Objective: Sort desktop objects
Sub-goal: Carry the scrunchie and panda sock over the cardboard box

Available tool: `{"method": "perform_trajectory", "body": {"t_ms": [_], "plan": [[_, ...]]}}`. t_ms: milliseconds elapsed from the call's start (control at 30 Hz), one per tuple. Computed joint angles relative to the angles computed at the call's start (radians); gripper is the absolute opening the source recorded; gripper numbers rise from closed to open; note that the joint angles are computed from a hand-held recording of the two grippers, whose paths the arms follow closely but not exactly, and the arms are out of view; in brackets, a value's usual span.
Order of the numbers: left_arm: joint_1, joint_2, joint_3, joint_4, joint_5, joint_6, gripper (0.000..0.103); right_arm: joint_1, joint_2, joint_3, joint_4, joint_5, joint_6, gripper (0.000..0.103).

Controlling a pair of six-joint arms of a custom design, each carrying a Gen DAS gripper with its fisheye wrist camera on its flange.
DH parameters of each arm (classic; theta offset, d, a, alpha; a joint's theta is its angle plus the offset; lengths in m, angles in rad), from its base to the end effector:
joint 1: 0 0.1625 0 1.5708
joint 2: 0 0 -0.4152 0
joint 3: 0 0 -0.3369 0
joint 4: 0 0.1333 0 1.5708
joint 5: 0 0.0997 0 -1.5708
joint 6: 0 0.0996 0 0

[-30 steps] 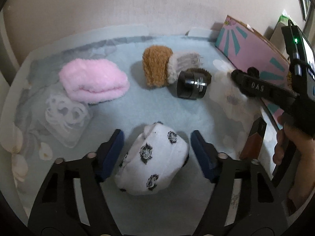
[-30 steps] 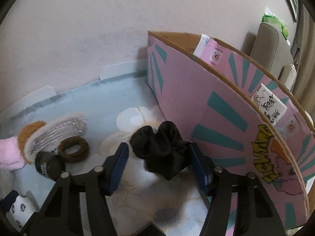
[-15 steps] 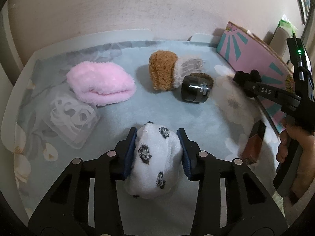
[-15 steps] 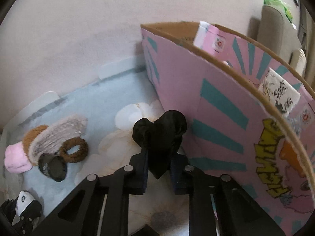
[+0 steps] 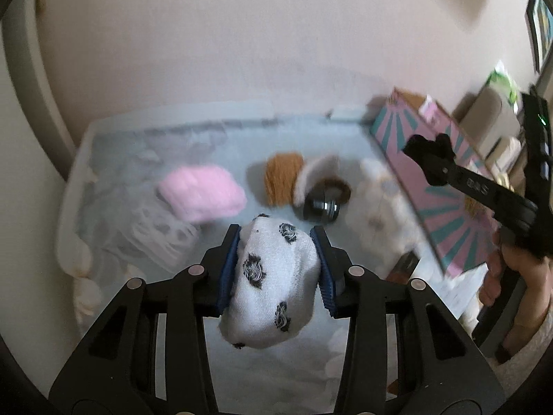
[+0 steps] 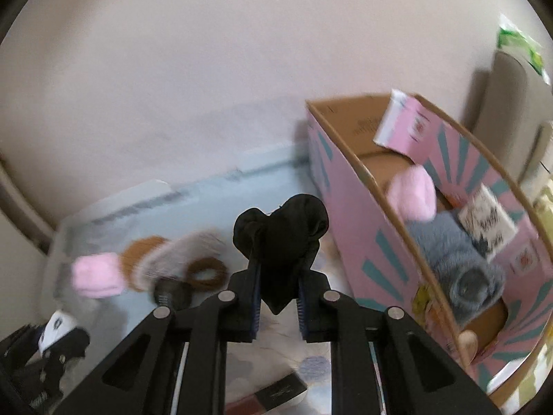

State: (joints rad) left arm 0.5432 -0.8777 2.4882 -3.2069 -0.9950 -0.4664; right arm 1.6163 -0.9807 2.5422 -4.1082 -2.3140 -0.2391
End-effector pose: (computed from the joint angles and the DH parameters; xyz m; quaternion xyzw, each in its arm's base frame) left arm -0.2059 -0.3434 0.0643 0.2620 0.9223 -0.2019 0.2000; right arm 0.0818 -0.3474 0.2121 -0.0518 -0.8388 0.4038 0.3614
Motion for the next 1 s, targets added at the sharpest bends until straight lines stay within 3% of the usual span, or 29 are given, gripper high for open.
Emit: {"method": "perform_trajectory", "body": {"t_ms": [233, 433, 600, 800, 1000], "plan": [[-0.037, -0.120, -0.091, 0.170, 0.042, -0.022, 0.037, 0.081, -0.228, -0.026, 0.287, 0.024, 0.017, 0.016], [-0.088, -0.117, -0.176, 0.196, 0.077, 0.013, 0.037, 0.140, -0.359, -0.053, 0.432, -0.023, -0.018, 0.016], [-0.116, -0.053, -0.278, 0.192, 0.073, 0.063, 0.037, 0.120, -0.470, -0.061, 0.536, -0.019, -0.061, 0.016], [-0.131, 0.066, -0.409, 0.193, 0.014, 0.105, 0.037, 0.075, -0.574, -0.045, 0.601, -0.022, -0.123, 0.016], [-0.151, 0.198, -0.527, 0.206, -0.049, 0.130, 0.037, -0.026, -0.684, -0.025, 0.676, 0.038, -0.175, 0.016]]}}
